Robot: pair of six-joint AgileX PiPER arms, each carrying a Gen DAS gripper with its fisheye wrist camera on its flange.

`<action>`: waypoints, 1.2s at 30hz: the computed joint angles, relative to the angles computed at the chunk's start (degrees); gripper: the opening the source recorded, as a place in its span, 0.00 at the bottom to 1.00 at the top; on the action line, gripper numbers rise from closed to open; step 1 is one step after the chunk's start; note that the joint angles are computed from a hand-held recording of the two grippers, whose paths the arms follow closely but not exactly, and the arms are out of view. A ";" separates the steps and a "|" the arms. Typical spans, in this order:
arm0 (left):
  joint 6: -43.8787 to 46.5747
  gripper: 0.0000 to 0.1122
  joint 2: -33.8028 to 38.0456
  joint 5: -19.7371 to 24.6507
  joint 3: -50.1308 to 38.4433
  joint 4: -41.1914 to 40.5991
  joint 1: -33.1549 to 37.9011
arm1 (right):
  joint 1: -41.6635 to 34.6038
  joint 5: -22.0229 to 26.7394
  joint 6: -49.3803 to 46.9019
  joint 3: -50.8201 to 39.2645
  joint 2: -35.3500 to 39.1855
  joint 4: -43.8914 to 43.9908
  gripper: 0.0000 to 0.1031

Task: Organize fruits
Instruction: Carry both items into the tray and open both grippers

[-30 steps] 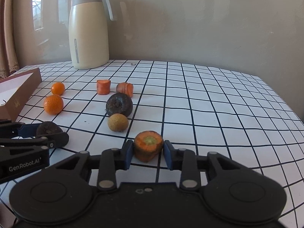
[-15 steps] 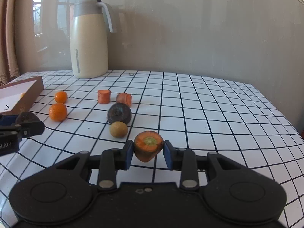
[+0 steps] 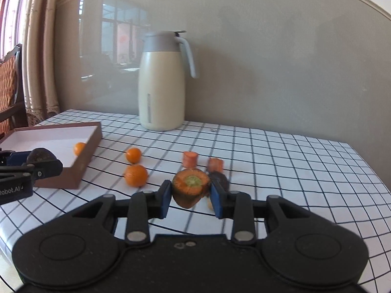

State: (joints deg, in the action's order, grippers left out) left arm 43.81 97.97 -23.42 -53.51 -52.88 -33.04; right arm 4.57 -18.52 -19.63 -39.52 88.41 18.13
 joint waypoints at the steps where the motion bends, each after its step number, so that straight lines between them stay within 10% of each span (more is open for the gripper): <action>1: -0.72 0.35 -0.62 -0.12 0.65 0.68 0.66 | 1.04 0.11 -1.25 -0.35 0.01 1.29 0.24; 36: -26.98 0.35 -8.82 1.75 9.81 32.82 32.26 | 24.62 2.28 -25.52 -23.75 16.36 25.12 0.24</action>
State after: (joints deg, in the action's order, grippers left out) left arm 16.83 89.15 -21.67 -43.71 -20.06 -0.78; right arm 29.19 -16.25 -45.15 -63.27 104.77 43.25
